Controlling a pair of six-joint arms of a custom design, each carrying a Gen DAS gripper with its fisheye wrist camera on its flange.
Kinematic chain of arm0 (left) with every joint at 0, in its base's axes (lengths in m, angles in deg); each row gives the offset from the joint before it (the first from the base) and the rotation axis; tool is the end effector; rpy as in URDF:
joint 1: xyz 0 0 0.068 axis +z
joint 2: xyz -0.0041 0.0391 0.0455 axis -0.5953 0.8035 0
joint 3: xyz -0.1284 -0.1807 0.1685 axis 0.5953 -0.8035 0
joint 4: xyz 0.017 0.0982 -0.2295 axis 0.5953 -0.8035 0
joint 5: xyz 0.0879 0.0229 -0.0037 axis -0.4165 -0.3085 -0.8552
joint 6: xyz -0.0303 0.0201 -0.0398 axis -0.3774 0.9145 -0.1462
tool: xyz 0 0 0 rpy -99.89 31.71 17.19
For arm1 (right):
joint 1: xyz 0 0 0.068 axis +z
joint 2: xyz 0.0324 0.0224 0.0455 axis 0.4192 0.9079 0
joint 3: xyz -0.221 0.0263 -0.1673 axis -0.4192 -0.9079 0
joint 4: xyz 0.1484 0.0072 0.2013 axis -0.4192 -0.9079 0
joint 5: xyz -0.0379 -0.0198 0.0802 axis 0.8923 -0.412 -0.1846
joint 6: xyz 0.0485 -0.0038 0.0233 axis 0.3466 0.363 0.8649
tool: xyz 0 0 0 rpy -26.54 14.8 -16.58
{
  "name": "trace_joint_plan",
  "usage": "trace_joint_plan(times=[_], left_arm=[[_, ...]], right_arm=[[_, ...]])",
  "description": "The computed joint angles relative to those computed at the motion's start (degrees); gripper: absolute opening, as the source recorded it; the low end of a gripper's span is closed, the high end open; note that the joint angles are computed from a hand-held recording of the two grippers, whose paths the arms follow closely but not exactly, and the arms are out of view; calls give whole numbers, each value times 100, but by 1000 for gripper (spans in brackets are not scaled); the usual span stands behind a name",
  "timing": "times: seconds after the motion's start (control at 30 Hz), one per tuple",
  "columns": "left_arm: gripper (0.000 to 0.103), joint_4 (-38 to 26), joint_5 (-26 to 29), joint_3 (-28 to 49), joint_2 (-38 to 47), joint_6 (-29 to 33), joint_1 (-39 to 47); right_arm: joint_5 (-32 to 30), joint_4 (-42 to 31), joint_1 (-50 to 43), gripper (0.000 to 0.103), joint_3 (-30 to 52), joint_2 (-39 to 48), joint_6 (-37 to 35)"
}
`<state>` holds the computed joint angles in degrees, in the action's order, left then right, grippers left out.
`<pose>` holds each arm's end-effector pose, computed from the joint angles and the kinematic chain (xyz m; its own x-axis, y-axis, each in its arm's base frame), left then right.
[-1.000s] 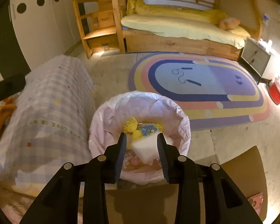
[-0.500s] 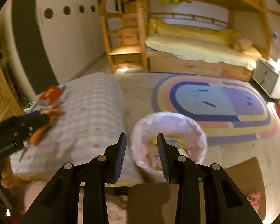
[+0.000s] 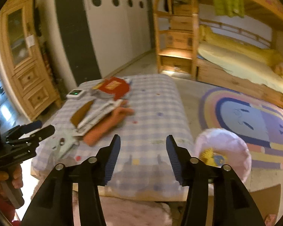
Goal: Collect trash
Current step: 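Move the left gripper back to the table and grasp the green card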
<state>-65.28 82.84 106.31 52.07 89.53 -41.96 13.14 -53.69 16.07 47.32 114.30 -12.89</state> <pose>0.3305 -0.0372 0.2343 -0.6639 0.0882 -0.7426 0.2283 0.9695 -0.0890 0.2710 -0.0321 0.2612 -0.6477 0.0334 -0.7612 -0.0926 0.9882 0.1221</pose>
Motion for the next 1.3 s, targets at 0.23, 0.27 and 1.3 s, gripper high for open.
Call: trace_joint_plan(times=[0.23,0.27,1.3], left_arm=[[78,107,182,-355,223,305,791],[78,134,209,-419,243,357,829],[71,119,-327,223,1388,810,192]], right_arm=[[257,89,566,53,122,99,82],[289,94,609,53,131,130,77],[224,95,506,53,134,426,35]])
